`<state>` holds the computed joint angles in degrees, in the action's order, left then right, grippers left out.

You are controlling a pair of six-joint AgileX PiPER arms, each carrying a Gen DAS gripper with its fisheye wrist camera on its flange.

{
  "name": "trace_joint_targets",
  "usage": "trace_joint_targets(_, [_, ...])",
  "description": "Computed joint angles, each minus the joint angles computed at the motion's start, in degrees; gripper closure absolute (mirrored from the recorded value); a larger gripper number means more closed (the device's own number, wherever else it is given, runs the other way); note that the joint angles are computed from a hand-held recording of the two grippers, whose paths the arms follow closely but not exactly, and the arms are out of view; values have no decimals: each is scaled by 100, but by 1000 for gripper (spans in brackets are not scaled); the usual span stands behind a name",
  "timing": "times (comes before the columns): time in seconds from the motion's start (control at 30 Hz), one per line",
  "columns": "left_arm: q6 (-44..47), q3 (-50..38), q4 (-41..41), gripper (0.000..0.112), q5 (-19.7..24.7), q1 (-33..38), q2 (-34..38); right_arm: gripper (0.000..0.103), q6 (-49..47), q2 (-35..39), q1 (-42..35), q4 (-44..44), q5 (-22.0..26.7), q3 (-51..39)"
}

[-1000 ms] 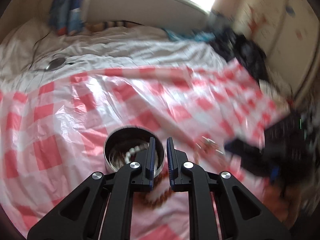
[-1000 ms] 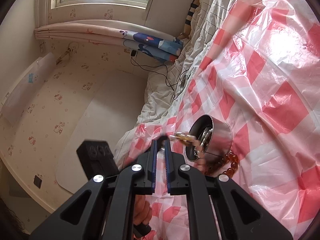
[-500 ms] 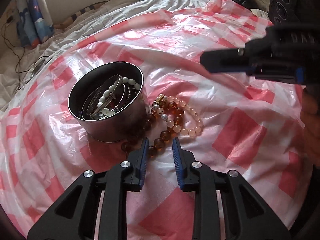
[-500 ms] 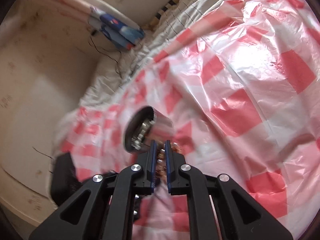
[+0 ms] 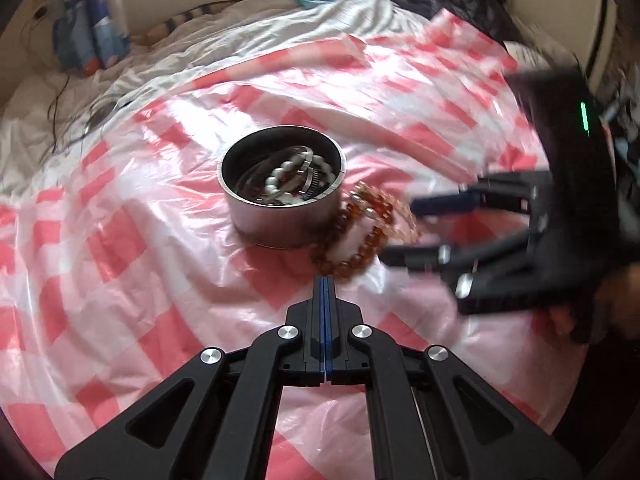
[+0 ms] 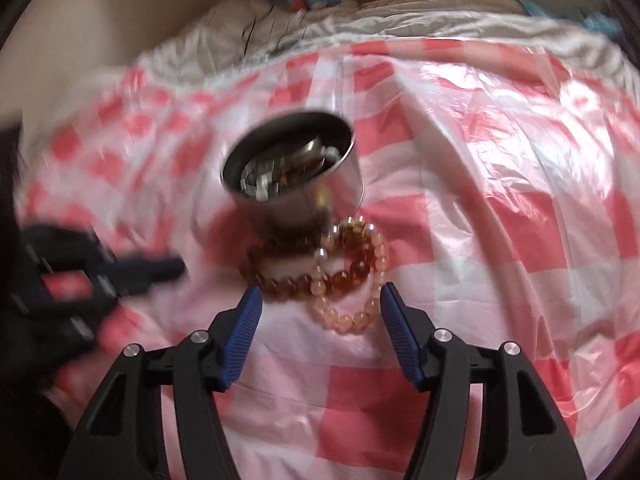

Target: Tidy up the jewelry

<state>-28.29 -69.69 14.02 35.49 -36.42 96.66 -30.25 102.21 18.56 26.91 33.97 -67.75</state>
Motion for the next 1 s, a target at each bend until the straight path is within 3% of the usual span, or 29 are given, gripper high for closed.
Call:
trace_joint_targets(0.03, [-53,11,-36,111,-61,34,22,66,212,-14,178,-401,-278,148])
trace_joint_targets(0.07, [54,-19,-226,107,-151,83,102,79,305,5,207,-573,-326,153])
trace_joint_targets(0.1, [178,-97,-386,101,-219,100,213,80,356,28,140,-516,-152,64])
trace_joint_targets(0.13, [72,-156,-338,96,-267,68,307,95,202,52,-9,-230,8,7])
trace_joint_targets(0.2, [-636,-327,179,65,-260,-37,535,95,-430,28,-396,613,198,43])
trace_joint_targets(0.3, [-1290,-540,608,52,-212,-63,814,95,-1204,18,-966,1900,686,79])
trace_joint_targets(0.37, [-1063,-661,212,50,-238,28,1016,95,-1585,117,-1340,2684,1101,10])
trace_joint_targets(0.43, [-811,-772,-28,51,-225,45,1196,95,-1895,168,-1615,3296,1441,40])
trace_joint_targets(0.5, [-637,-835,-148,96,-229,-4,1258,95,-2361,283,-1972,4206,2022,73])
trace_joint_targets(0.53, [-359,-842,-466,102,-272,60,1243,95,-2541,315,-2099,4570,2238,105])
trace_joint_targets(0.7, [507,-568,-1511,102,-618,230,819,95,-2945,519,-2615,5691,3088,200])
trace_joint_targets(0.83, [991,-336,-1940,102,-776,328,380,95,-2851,640,-2631,5864,3187,78])
trace_joint_targets(1.0, [910,-289,-1833,102,-1041,476,45,95,-2970,651,-2542,5975,3359,-56])
